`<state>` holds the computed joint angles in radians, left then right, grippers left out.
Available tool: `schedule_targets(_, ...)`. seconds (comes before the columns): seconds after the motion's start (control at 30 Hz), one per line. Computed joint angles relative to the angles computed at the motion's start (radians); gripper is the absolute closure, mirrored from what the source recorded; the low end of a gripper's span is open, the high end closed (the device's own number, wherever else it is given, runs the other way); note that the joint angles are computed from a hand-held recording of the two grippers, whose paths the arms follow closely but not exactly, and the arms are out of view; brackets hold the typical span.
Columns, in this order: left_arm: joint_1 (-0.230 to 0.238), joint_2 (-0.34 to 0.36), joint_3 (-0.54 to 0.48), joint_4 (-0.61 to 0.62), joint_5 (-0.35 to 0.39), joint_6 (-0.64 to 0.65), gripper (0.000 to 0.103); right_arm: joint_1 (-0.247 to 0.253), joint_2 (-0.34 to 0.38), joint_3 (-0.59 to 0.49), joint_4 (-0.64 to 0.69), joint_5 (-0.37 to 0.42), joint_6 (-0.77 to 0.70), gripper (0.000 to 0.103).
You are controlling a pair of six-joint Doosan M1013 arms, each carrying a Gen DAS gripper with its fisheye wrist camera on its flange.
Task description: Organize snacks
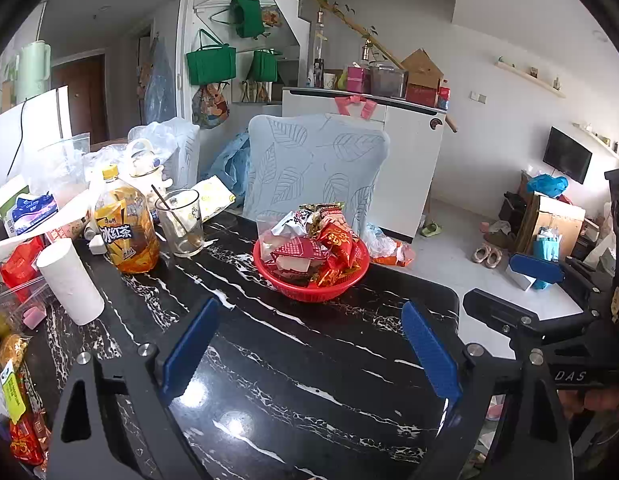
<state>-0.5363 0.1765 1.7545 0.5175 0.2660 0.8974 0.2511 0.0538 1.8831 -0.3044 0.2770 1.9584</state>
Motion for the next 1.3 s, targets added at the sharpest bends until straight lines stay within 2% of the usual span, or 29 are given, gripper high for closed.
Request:
schedule_targets(0.13, 0.0, 0.003, -0.001, -0.015, 0.001, 0.016, 0.01, 0.0, -0.001, -0.001, -0.012, 0.004, 0.012, 0.008)
schedule_targets(0.27, 0.002, 0.007, -0.006, -0.086, 0.007, 0.085, 0.01, -0.001, 0.0, -0.002, -0.002, 0.01, 0.003, 0.008)
schedule_targets(0.9, 0.003, 0.012, -0.014, -0.113, 0.027, 0.129, 0.01, -0.003, 0.004, -0.003, 0.004, 0.027, -0.002, 0.008)
schedule_targets(1.03, 0.006, 0.014, -0.016, -0.178, 0.025, 0.195, 0.01, -0.003, 0.005, -0.003, 0.003, 0.028, -0.003, 0.008)
schedule_targets(1.13, 0.003, 0.015, -0.017, -0.137, 0.029, 0.158, 0.01, -0.005, 0.006, -0.003, 0.008, 0.032, -0.006, 0.008)
schedule_targets(1.3, -0.01, 0.019, -0.02, 0.022, 0.059, 0.012, 0.01, -0.007, 0.005, -0.002, 0.002, 0.037, 0.004, 0.008)
